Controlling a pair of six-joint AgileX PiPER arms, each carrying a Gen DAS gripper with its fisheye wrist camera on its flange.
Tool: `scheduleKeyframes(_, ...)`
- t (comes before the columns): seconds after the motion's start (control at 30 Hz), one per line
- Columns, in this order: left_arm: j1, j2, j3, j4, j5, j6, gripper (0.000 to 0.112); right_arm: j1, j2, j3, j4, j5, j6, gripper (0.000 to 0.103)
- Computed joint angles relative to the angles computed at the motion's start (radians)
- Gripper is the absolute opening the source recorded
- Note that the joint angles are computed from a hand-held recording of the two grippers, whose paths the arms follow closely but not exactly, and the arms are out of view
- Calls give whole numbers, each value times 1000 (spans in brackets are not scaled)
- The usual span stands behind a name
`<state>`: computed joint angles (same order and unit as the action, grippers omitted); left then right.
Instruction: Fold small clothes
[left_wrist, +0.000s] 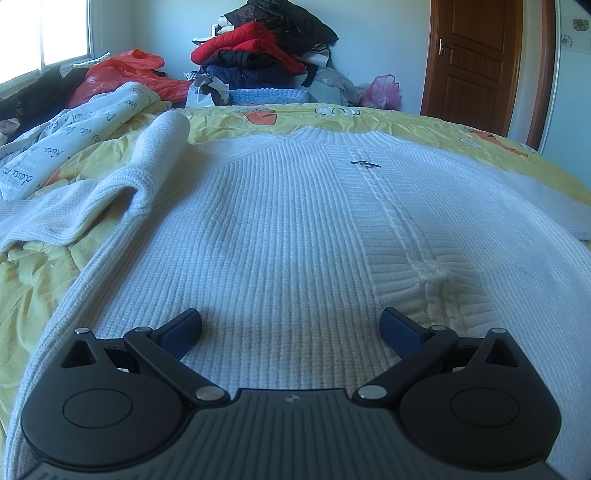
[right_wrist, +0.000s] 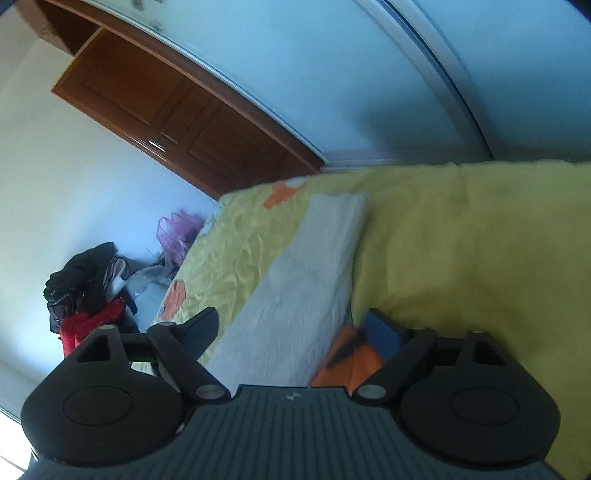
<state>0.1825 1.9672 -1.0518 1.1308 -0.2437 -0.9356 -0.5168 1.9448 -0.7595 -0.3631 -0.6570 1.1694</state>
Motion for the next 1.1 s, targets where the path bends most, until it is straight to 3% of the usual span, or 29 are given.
scheduleKeyframes(0.13,1,0,0,3,-1,-3,103,24,38,-63,77,27,-155,78)
scheduleKeyframes(0.17,1,0,0,4,-1,-4,103,22,30,-73,80,49,-191,72)
scheduleKeyframes(0.2,1,-1,1,4,-2,-4,103,32,30,-85,106,70,-244,60)
scheduleKeyframes(0.23,2,-1,2,4,-2,-3,103,40,28,-98,131,101,-290,53)
scheduleKeyframes(0.3,1,0,0,3,-1,-3,103,44,19,-119,138,166,-320,23)
scheduleKeyframes(0.37,4,0,1,6,-5,-5,103,30,-9,-106,70,179,-246,23)
scheduleKeyframes(0.5,5,2,0,7,-6,-5,103,108,-120,-43,134,107,-355,21)
scheduleKeyframes(0.67,9,-2,5,13,-13,-10,103,351,-282,-23,108,58,-419,20)
scheduleKeyframes(0.77,17,0,-9,69,-18,-69,103,562,-269,-98,80,65,-446,20)
scheduleKeyframes(0.87,23,1,-9,81,-31,-83,103,741,-158,-226,29,117,-438,20)
scheduleKeyframes(0.93,26,1,-6,82,-39,-84,103,841,-44,-337,26,199,-442,20)
scheduleKeyframes(1.03,30,4,-8,87,-49,-91,103,939,96,-494,-34,404,-408,31)
scheduleKeyframes(1.1,33,3,-6,88,-56,-94,103,974,96,-466,72,426,-494,39)
